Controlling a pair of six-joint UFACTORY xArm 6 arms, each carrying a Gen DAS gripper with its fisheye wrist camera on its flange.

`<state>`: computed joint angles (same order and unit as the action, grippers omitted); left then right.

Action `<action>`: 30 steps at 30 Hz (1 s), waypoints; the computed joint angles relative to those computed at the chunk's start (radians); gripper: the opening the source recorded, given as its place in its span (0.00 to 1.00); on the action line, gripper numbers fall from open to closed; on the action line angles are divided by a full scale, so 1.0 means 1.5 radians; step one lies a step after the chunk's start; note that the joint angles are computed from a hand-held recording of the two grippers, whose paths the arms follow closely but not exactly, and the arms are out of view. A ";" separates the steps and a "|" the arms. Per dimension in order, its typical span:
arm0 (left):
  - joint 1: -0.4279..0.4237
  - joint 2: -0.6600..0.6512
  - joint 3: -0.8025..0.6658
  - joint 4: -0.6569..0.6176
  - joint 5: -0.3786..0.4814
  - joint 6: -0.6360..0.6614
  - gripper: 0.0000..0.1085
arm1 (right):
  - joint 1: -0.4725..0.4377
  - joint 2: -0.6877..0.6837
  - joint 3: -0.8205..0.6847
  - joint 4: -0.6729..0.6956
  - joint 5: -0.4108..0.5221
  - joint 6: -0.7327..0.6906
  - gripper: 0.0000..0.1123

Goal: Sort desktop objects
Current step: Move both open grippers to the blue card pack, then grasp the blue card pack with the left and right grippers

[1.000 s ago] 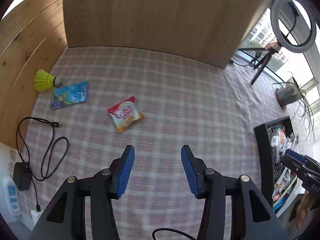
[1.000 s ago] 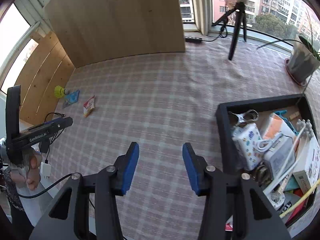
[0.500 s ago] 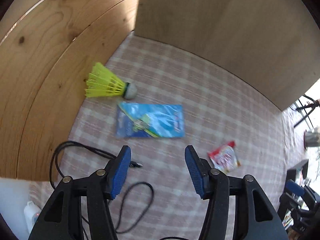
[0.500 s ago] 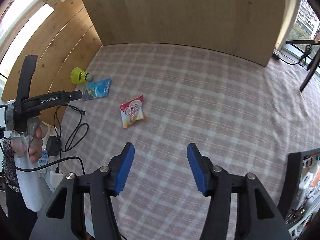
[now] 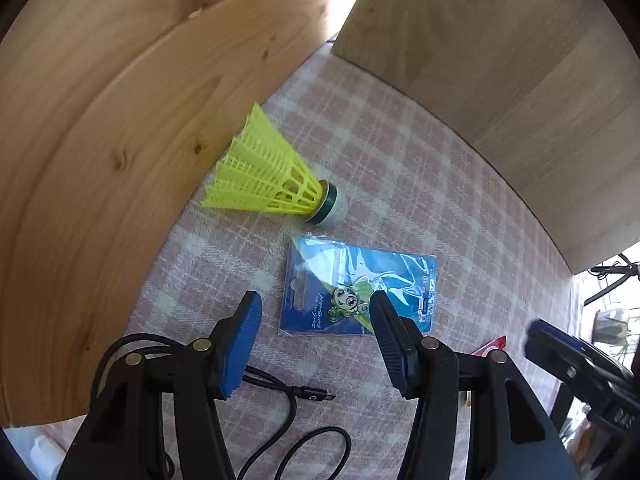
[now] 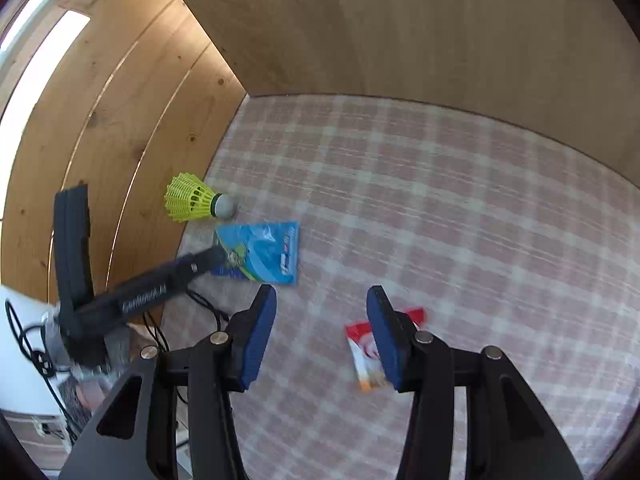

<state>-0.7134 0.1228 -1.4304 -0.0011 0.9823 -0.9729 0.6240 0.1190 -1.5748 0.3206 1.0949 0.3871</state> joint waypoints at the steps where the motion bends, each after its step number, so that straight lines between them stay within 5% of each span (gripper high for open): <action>1: 0.000 0.002 0.002 0.000 0.000 0.002 0.49 | 0.001 0.020 -0.017 0.007 0.003 0.003 0.39; 16: -0.018 0.019 0.015 -0.008 -0.055 0.025 0.49 | 0.001 0.148 -0.106 0.099 0.009 0.027 0.23; 30: -0.079 0.035 -0.019 -0.008 -0.076 -0.003 0.44 | -0.029 0.005 0.042 0.102 -0.028 0.011 0.23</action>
